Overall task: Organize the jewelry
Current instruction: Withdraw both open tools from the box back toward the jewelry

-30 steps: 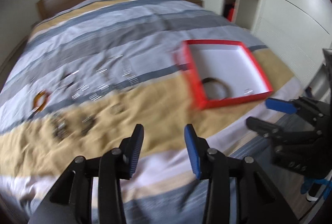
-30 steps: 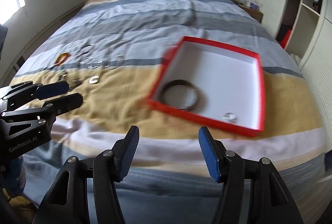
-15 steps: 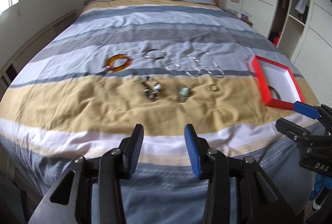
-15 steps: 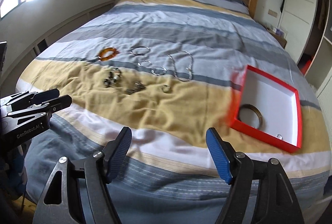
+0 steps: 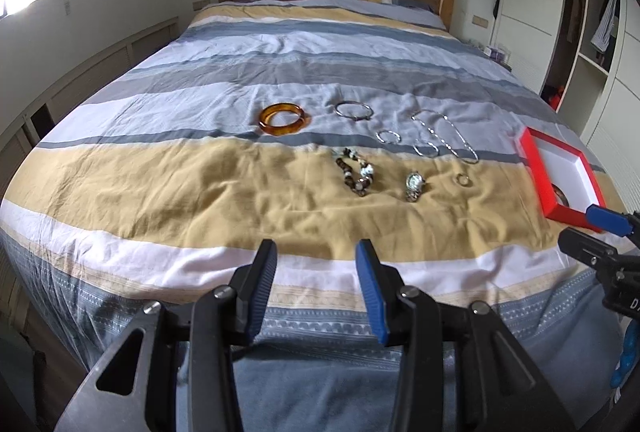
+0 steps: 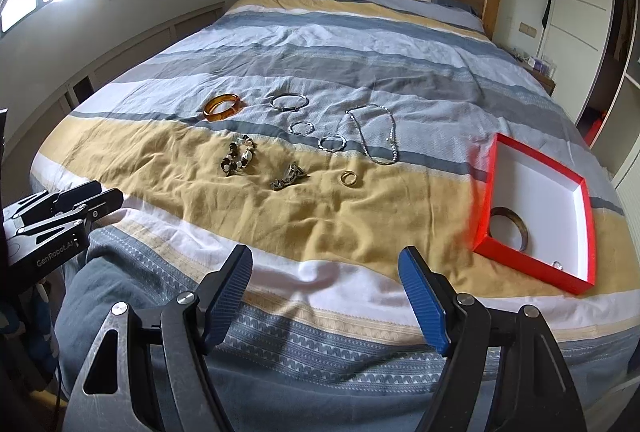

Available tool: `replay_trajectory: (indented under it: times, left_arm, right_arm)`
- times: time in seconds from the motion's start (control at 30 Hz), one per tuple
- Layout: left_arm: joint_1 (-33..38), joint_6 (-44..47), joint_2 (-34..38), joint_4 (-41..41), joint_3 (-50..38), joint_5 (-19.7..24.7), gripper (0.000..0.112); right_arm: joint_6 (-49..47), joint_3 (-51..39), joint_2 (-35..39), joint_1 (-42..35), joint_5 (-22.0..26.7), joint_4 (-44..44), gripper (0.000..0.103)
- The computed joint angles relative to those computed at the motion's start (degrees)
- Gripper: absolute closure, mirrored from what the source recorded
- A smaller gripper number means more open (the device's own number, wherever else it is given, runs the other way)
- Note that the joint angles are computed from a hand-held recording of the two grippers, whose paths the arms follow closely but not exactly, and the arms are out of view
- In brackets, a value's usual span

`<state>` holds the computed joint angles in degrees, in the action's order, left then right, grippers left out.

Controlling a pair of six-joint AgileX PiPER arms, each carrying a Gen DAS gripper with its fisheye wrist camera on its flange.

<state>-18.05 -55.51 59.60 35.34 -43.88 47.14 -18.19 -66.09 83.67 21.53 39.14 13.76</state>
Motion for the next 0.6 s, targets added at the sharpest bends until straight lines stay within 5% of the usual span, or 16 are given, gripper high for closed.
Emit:
replay_trajectory:
  times: [0.27, 0.6]
  left_arm:
    - [8.25, 7.17, 3.19, -4.61, 0.16, -5.73, 0.073]
    - [11.22, 7.35, 8.92, -1.12, -0.94, -9.54, 0.073]
  right_arm:
    - [-0.86, -2.98, 5.83, -0.09, -0.37, 2.41, 0.029]
    - [-2.9, -5.88, 12.26, -1.06, -1.94, 3.86, 0.029]
